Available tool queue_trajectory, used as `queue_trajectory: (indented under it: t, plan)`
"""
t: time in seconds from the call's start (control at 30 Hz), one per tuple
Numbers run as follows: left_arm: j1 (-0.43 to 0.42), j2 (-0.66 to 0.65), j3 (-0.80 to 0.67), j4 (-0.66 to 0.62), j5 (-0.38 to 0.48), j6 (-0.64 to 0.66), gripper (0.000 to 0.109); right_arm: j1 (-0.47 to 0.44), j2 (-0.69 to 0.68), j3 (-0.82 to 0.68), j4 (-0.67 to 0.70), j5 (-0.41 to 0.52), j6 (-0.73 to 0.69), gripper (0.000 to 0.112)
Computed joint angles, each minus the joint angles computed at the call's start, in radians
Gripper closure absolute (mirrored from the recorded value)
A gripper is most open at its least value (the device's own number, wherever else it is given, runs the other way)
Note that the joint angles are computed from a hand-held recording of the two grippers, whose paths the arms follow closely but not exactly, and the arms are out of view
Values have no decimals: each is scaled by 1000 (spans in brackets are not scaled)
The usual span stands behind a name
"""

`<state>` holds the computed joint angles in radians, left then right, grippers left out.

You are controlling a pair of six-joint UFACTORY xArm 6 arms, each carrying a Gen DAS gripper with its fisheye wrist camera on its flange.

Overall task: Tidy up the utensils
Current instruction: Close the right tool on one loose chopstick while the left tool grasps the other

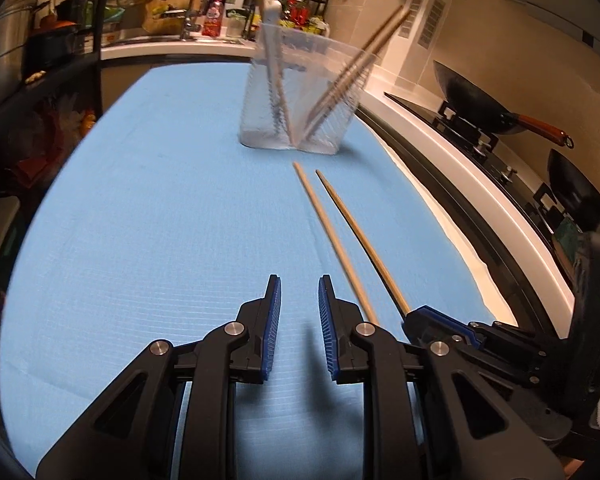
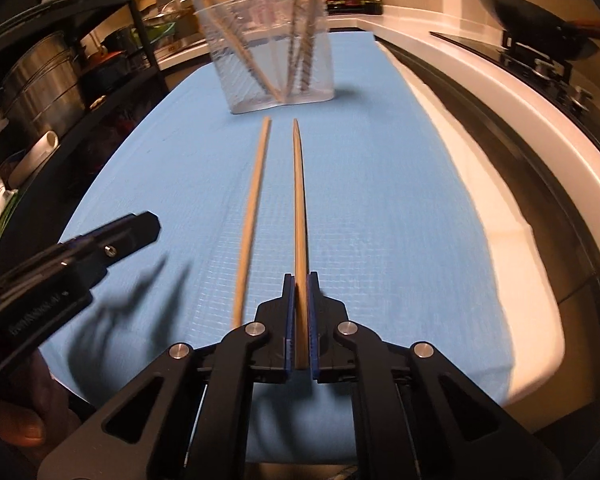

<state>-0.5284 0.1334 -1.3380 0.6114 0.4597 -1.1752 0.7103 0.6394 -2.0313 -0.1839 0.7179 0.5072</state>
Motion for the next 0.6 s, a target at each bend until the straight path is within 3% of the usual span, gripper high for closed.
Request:
queue_trajectory:
  t: [0.1, 0.27, 0.6]
  plan:
    - [-10, 46, -39, -37, -6, 16, 74, -8, -30, 42, -24, 0, 37, 106]
    - [-34, 121, -132, -50, 32, 52, 70, -19, -49, 73, -34, -2, 64, 106]
    - [-81, 233, -303, 6, 222, 109, 69, -21, -59, 93, -61, -8, 94, 106]
